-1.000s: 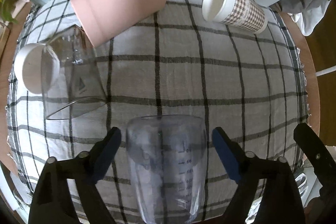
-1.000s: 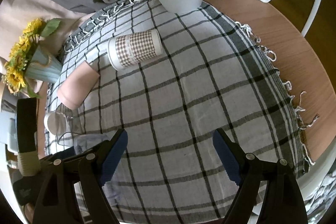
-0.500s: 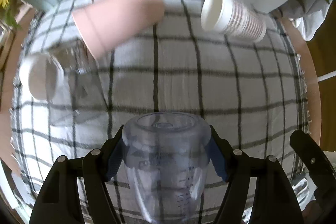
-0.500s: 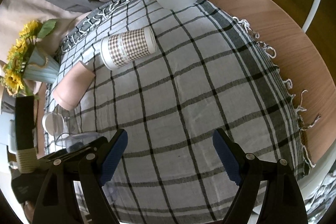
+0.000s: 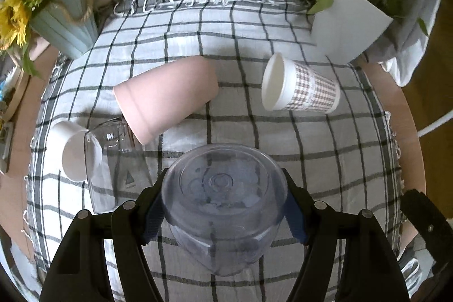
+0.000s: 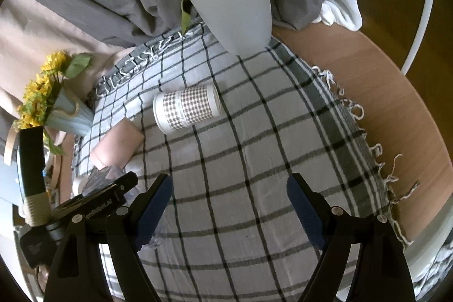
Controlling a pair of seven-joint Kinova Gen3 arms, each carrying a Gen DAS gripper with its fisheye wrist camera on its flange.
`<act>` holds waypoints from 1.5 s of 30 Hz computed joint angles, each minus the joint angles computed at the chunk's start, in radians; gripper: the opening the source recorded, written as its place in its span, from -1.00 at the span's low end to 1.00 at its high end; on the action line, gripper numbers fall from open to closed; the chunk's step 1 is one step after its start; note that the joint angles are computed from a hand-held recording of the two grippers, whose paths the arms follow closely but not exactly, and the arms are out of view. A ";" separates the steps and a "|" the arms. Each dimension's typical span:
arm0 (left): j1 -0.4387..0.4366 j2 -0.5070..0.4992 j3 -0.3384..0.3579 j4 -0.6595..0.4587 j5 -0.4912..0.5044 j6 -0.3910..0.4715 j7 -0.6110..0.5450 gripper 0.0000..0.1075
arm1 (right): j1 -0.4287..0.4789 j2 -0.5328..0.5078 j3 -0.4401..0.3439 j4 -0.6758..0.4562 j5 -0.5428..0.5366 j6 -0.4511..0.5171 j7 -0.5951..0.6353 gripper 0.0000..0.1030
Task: Flip cup upside down
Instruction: 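Turn the clear plastic cup rim-down and lower it onto the cloth, then open the right gripper and release the clear plastic cup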
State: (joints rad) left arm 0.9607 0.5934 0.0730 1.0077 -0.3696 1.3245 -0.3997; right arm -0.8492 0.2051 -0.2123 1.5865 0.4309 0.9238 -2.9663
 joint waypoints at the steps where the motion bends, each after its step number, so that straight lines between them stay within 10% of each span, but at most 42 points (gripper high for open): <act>1: 0.005 -0.004 -0.002 0.010 -0.004 -0.006 0.005 0.32 | 0.000 -0.002 -0.001 0.001 0.000 0.000 0.003 0.62; 30: 0.032 -0.096 0.054 0.171 -0.007 -0.103 0.125 0.50 | -0.029 0.004 -0.017 -0.010 -0.018 0.045 0.070 0.62; 45: 0.149 -0.171 0.045 0.211 -0.214 -0.023 0.179 0.82 | -0.153 -0.009 -0.043 -0.082 0.171 0.248 -0.117 0.77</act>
State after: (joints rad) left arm 1.1100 0.4227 0.1184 1.2190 -0.5836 1.3013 -0.2206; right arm -1.0017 0.1958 -0.2551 1.5041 0.6019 1.1721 -3.0838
